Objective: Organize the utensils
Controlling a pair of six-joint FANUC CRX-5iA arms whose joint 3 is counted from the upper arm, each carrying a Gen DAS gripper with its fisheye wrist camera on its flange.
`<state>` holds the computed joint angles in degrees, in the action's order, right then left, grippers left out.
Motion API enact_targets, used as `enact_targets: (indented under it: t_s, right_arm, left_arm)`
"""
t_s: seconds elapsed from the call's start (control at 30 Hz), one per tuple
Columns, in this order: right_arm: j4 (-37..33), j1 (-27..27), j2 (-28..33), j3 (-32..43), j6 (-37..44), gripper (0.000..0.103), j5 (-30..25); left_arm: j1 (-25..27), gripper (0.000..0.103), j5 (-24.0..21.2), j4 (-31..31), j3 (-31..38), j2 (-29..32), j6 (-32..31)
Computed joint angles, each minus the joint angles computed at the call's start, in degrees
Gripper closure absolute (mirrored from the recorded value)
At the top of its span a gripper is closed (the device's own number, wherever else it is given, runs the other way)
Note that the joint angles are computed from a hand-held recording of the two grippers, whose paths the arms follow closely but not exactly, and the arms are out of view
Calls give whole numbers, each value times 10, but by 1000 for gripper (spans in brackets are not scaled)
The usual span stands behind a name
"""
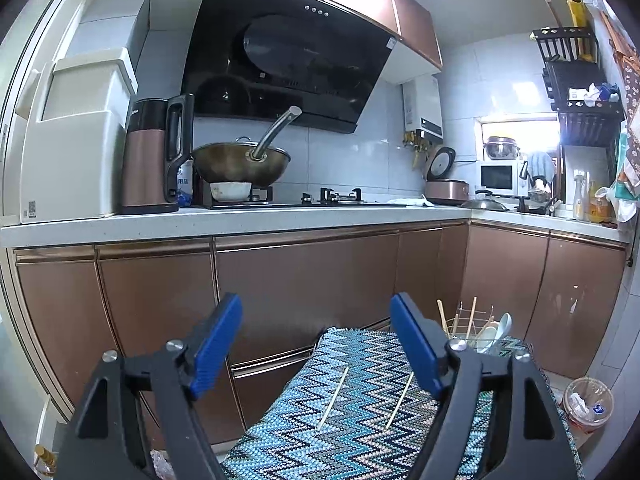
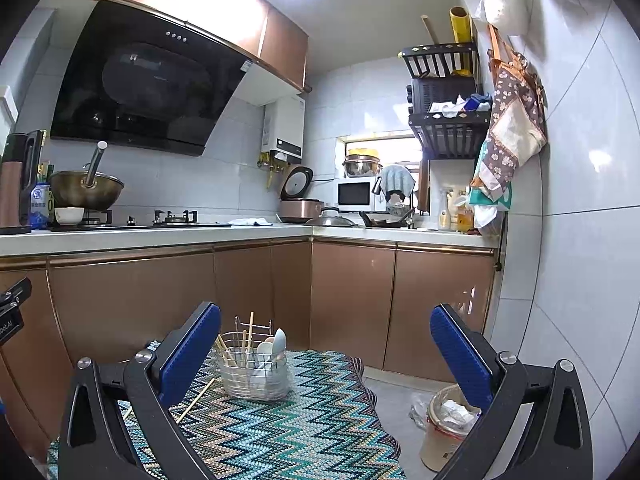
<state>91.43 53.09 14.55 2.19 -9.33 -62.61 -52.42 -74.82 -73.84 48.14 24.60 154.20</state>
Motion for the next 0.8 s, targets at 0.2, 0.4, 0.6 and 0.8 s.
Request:
enact_targets:
  t_s: [0.2, 0.4, 0.6, 0.8]
  right_arm:
    - [-2, -5, 4, 3, -4, 0, 4]
    - [-16, -13, 18, 21, 8, 0, 19]
    - [-60, -22, 37, 47, 44, 0, 66]
    - [-177, -30, 69, 98, 129, 0, 154]
  left_arm:
    - [8, 27, 9, 9, 8, 8, -10]
    - [33, 26, 19, 44, 18, 17, -20]
    - [75, 26, 45, 118, 23, 25, -46]
    - [183, 26, 168, 335, -34, 3, -146]
